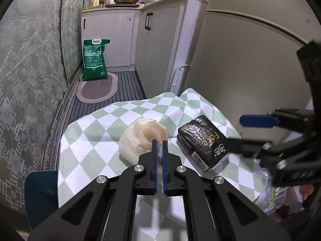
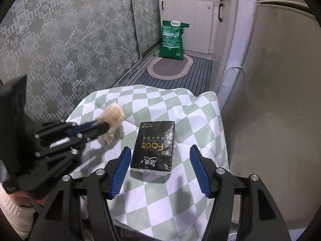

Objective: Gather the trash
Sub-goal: 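Grasp the white bun with the left gripper while the right gripper grasps the black tissue pack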

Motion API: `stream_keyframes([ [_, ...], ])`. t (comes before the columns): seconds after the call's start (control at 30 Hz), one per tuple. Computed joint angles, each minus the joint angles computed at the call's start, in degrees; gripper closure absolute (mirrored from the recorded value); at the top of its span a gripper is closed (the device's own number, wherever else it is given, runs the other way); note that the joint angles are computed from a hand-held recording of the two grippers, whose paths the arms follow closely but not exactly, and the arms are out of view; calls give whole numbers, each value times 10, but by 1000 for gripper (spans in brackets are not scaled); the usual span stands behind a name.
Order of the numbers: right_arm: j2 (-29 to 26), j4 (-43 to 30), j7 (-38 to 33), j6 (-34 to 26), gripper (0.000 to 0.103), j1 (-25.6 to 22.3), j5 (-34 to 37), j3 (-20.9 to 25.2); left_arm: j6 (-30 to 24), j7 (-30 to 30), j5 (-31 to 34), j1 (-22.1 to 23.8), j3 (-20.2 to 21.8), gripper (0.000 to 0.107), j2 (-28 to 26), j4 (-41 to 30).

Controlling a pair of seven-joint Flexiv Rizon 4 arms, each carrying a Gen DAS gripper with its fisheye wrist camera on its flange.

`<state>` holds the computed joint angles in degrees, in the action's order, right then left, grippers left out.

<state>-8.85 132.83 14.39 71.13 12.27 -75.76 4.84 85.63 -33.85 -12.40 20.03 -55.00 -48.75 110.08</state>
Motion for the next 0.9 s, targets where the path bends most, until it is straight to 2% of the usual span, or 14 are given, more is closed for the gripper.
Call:
stream_keyframes([
  [0.33, -44, -26, -57, -27, 31, 31, 61, -3, -13, 0, -6, 66, -62, 102, -5, 18],
  [0.63, -64, -47, -77, -56, 29, 53, 90, -10, -9, -20, 1, 104, -81, 102, -10, 14],
  [0.77, -77, -57, -107, -76, 37, 62, 136, -9, -14, -31, -2, 113, -79, 102, -9, 6],
  [0.9, -82, -62, -114, -80, 44, 71, 147, -15, -11, -34, -2, 121, -79, 102, -8, 4],
])
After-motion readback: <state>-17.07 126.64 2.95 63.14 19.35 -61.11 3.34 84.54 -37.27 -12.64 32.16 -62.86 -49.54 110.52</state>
